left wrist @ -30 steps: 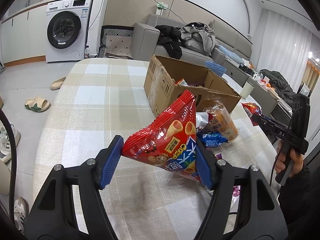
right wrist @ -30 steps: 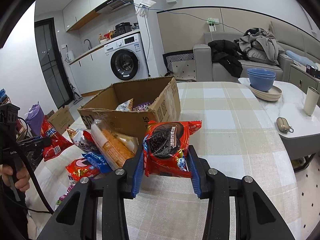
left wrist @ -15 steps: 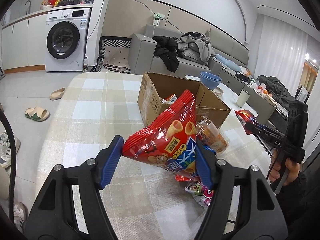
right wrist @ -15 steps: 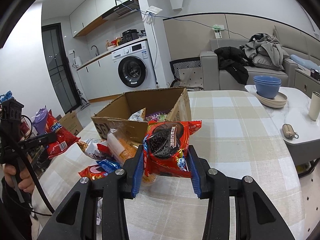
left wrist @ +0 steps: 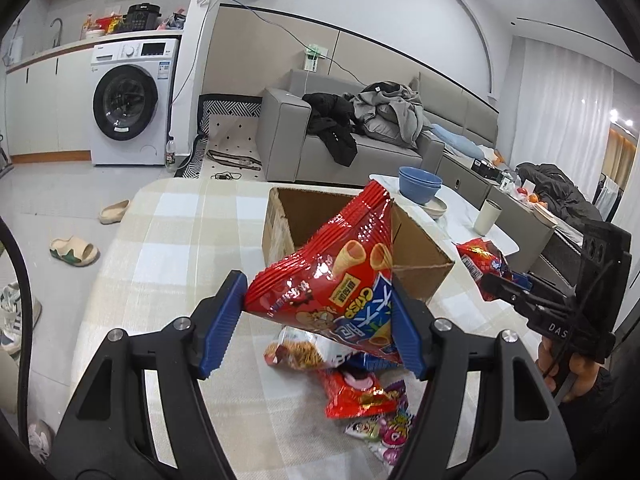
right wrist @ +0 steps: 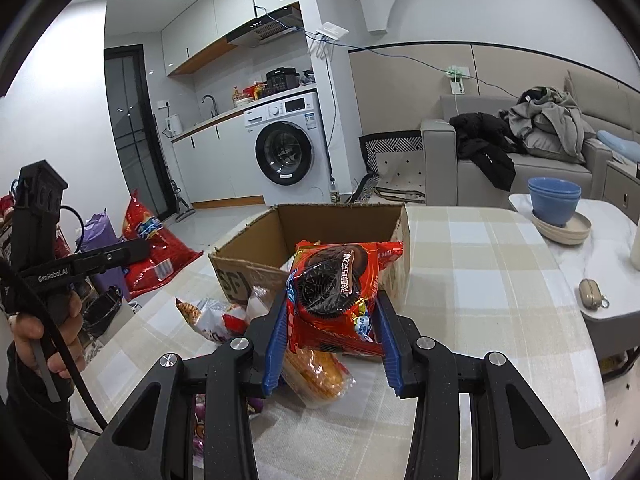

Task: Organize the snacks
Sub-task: 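Lift both held snacks and carry them over the cardboard box, then open both grippers to drop the snacks into the box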

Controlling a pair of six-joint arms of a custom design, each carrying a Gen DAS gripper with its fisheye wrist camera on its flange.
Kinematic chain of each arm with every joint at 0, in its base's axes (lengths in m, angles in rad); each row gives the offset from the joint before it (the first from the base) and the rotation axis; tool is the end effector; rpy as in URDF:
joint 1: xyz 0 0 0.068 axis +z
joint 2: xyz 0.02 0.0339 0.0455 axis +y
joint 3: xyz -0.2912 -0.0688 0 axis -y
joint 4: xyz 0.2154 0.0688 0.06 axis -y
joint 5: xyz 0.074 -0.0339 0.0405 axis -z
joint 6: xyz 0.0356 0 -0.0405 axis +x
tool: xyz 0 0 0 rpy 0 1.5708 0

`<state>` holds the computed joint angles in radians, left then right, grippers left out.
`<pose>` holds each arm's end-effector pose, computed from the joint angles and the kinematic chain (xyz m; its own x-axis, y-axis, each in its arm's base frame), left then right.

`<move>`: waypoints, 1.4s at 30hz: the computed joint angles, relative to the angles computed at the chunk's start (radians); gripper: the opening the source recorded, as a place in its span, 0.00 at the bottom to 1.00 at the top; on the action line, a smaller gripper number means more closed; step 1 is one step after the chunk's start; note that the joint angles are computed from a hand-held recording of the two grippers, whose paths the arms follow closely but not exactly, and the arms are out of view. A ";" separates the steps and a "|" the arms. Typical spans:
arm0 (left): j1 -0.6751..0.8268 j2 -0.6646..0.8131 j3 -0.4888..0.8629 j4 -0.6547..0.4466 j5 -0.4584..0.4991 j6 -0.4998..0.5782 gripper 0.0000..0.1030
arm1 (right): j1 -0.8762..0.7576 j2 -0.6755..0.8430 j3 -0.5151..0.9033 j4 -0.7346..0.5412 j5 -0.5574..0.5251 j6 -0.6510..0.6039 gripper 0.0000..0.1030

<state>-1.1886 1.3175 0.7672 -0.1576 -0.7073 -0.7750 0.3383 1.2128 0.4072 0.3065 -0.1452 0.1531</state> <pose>0.1105 -0.2129 0.2682 -0.5379 -0.0878 -0.8384 0.2026 0.9519 -0.2297 0.1929 0.0733 0.2202 -0.5146 -0.0211 -0.8572 -0.3741 0.9050 0.2023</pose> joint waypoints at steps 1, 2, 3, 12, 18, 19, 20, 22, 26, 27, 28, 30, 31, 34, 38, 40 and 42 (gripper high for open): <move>0.009 0.011 0.018 -0.001 0.003 0.011 0.64 | 0.003 0.007 0.011 -0.004 0.001 -0.002 0.40; 0.013 0.019 0.036 -0.007 0.003 0.019 0.64 | 0.005 0.016 0.024 -0.010 0.003 -0.004 0.40; 0.019 0.030 0.056 -0.016 0.004 0.025 0.64 | 0.008 0.021 0.033 -0.013 0.005 -0.005 0.40; 0.059 0.140 0.249 -0.096 0.001 0.110 0.64 | -0.005 0.090 0.124 -0.031 -0.010 -0.022 0.40; 0.111 0.224 0.361 -0.112 0.043 0.157 0.64 | 0.000 0.144 0.179 -0.035 -0.019 -0.042 0.40; 0.112 0.236 0.375 -0.119 0.042 0.159 0.64 | -0.001 0.154 0.188 -0.038 -0.021 -0.043 0.40; 0.128 0.249 0.386 -0.111 0.053 0.173 0.64 | -0.001 0.165 0.197 -0.040 -0.021 -0.043 0.40; 0.147 0.283 0.422 -0.111 0.070 0.194 0.64 | 0.000 0.178 0.211 -0.043 -0.019 -0.046 0.40; 0.168 0.340 0.485 -0.130 0.101 0.214 0.64 | -0.004 0.210 0.237 -0.048 -0.022 -0.046 0.40; 0.178 0.358 0.495 -0.122 0.111 0.225 0.64 | -0.005 0.216 0.241 -0.048 -0.022 -0.045 0.40; 0.179 0.374 0.511 -0.126 0.113 0.230 0.64 | -0.009 0.222 0.245 -0.046 -0.024 -0.043 0.40; 0.192 0.408 0.543 -0.129 0.125 0.243 0.64 | -0.012 0.237 0.251 -0.044 -0.024 -0.041 0.40; 0.202 0.425 0.556 -0.124 0.134 0.251 0.64 | -0.016 0.245 0.255 -0.043 -0.027 -0.039 0.40; 0.216 0.468 0.590 -0.126 0.147 0.264 0.64 | -0.022 0.266 0.269 -0.043 -0.030 -0.039 0.40; 0.241 0.507 0.600 -0.110 0.170 0.272 0.64 | -0.027 0.297 0.288 -0.047 -0.037 -0.045 0.40; 0.251 0.528 0.611 -0.107 0.181 0.272 0.64 | -0.024 0.312 0.294 -0.044 -0.034 -0.048 0.40; 0.260 0.549 0.621 -0.105 0.187 0.274 0.64 | -0.021 0.326 0.307 -0.049 -0.030 -0.050 0.40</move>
<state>-0.9286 1.8667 1.3882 -0.2623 -0.5205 -0.5008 0.3170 1.5392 0.7143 0.2572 -0.1753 0.1028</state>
